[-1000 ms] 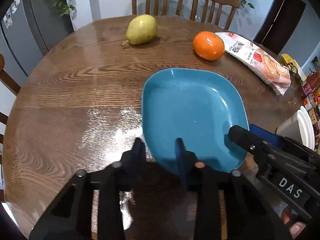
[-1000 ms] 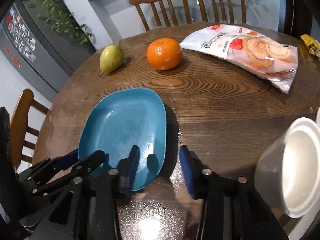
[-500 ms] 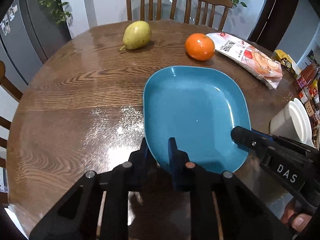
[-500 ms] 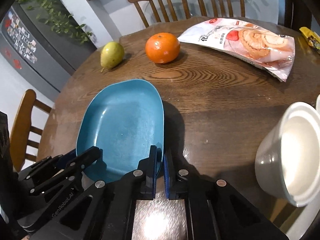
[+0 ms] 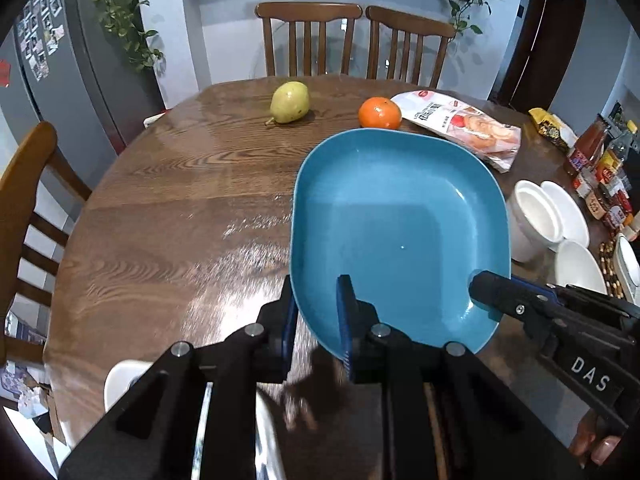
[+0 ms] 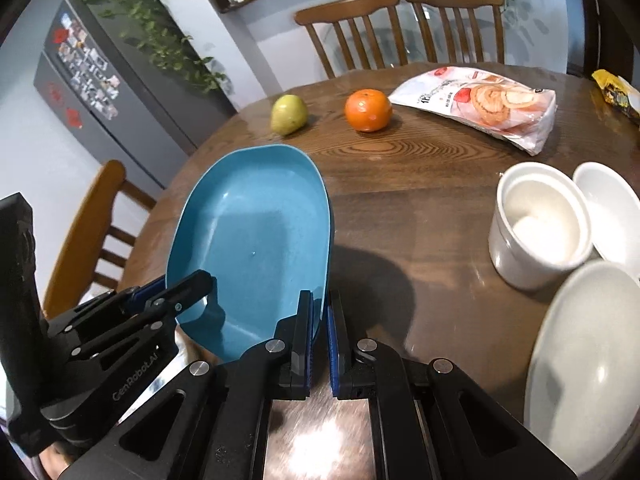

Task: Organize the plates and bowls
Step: 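Carry the teal plate onto the stacked patterned plates and open both tools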

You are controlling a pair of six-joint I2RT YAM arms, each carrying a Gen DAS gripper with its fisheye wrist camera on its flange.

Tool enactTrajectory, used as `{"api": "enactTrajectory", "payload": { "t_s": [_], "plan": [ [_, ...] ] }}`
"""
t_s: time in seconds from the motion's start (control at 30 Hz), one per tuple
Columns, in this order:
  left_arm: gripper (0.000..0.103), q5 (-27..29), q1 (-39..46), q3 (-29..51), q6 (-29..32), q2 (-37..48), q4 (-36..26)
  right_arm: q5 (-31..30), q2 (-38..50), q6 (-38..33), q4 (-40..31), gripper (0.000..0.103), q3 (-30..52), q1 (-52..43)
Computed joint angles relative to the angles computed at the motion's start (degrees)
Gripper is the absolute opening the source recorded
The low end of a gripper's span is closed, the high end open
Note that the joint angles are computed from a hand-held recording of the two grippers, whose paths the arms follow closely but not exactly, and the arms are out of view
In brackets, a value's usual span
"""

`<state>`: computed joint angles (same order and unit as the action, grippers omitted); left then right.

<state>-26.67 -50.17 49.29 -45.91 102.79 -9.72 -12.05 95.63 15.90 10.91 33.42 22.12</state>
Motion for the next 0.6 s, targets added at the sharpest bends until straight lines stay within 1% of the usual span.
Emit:
{"api": "enactTrajectory", "payload": {
  "t_s": [0.13,0.3,0.5,0.6],
  "plan": [
    [0.016,-2.6,-3.1,-3.2,-3.5,-3.9,-1.6,0.6,-5.7,1.0,-0.7,0.008,-3.9,2.4],
    [0.016,-5.5,-6.4,-6.8,-8.7,-8.2,-4.7,1.4,-9.4,1.7,-1.1,0.008,-6.8,5.8],
    [0.017,-7.8,-9.9,-10.5,-16.0,-12.0,-9.2,1.7,-10.2,3.0,-0.2,0.009,-8.6,10.5],
    [0.017,-8.7,-11.2,-12.0,-19.5,-13.2,-11.7,1.6,-8.6,3.7,0.7,0.009,-8.1,12.9]
  ]
}}
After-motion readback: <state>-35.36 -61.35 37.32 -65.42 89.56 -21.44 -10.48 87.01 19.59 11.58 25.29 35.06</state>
